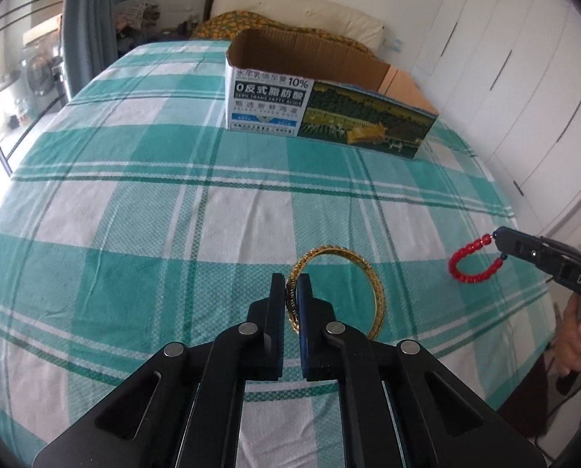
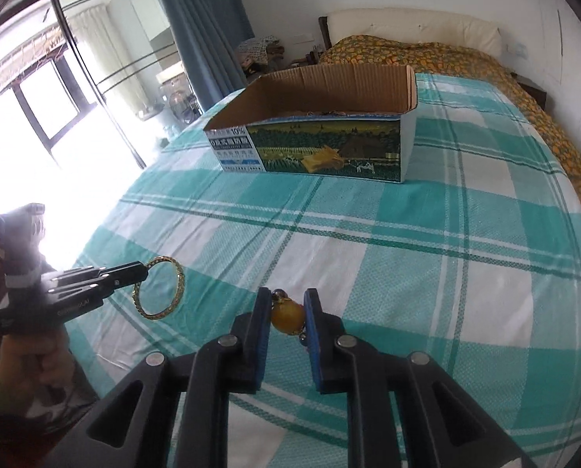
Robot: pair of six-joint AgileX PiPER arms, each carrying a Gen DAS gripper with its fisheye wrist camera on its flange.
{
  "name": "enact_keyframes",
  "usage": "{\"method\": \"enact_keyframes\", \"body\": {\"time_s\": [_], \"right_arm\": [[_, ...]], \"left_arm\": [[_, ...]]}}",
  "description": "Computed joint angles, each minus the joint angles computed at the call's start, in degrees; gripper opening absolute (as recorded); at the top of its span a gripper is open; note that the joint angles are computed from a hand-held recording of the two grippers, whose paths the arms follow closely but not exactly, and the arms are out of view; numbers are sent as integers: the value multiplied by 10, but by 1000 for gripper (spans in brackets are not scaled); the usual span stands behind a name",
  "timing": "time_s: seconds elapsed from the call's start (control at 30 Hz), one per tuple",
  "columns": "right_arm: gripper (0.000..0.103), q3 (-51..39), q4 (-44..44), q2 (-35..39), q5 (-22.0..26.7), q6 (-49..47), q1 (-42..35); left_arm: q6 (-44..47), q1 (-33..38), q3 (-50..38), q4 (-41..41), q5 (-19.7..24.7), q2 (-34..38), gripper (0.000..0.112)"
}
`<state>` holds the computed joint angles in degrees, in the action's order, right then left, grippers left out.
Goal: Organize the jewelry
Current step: 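Grasp the gold bangle with the left tool while the right tool grasps the red bead bracelet, then carry both bracelets over the box and open both tools to drop them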
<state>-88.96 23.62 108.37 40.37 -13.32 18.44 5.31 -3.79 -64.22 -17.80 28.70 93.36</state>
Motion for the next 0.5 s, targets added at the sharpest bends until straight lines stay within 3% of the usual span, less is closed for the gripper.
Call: {"method": "enact_keyframes", "body": {"time_s": [0.3, 0.5], "right_arm": [[17, -29, 29, -21, 26, 27, -12], [17, -131, 12, 8, 62, 57, -19]], "left_arm": [[28, 22, -76, -19, 61, -10, 4], [30, 33, -191, -15, 109, 33, 4]]}}
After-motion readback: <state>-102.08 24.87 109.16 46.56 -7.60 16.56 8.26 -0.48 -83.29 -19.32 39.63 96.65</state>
